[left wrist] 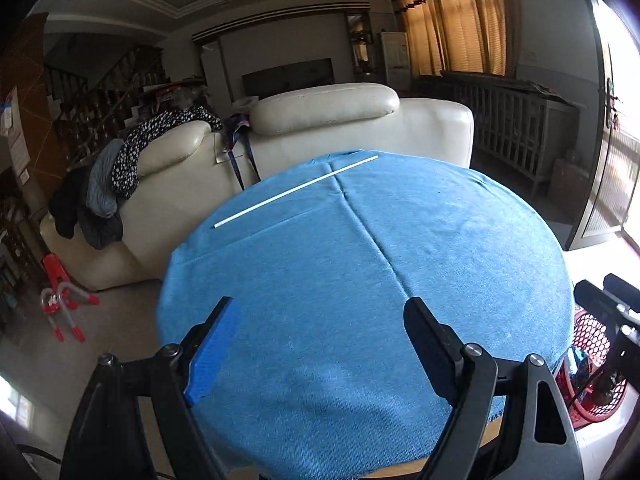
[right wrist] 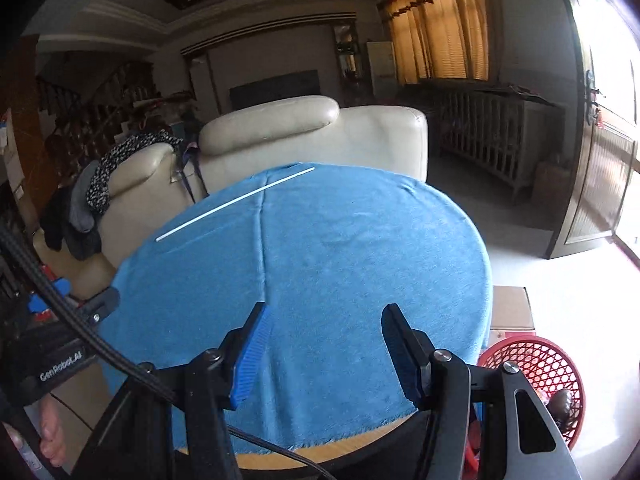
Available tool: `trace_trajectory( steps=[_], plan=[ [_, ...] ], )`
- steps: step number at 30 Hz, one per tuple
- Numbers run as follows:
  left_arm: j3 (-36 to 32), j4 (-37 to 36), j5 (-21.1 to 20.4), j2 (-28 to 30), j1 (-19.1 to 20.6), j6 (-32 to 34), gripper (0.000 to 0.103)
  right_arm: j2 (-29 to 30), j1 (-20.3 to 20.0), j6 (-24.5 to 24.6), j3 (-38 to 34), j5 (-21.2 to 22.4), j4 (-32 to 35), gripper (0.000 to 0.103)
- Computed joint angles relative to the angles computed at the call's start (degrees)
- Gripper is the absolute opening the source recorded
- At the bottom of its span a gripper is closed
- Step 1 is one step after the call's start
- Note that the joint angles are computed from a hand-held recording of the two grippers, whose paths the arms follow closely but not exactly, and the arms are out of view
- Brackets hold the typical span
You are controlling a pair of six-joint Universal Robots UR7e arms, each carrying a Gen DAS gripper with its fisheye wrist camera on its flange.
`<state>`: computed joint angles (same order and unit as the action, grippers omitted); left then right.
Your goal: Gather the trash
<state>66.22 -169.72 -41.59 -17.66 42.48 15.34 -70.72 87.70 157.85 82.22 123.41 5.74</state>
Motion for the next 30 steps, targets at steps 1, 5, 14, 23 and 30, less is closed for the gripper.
trace_trajectory(
  steps=[1,5,14,23,30],
  plan=[
    [0.70,-0.25,0.16,-0.45,-0.01,-0.27,0.085,0.24,0.20,-0.09,-0.02,0.22,-0.01,0.061],
    [1.27,-1.54,1.43,-0.68,0.05,-0.12,0.085,1.14,0.57,-0.95,-0.60,0.68,0.09,0.061],
    [2.12,-1.62,1.97,-1.49,0.72,-1.79,0.085,1.93,0.85,-1.73,-0.75,0.76,0.40,0.061],
    [2.33,-3.08,2.51,-1.56,0.83,-0.88,0.085,2.39,1.01,-2.04,-1.11,0.53,0.39,0.061],
    [2.49,-3.27,2.59,-1.71,0.86,-0.88,0.085,2.57,1.12,-1.93,-1.24,0.59,0.51,0.061]
  ],
)
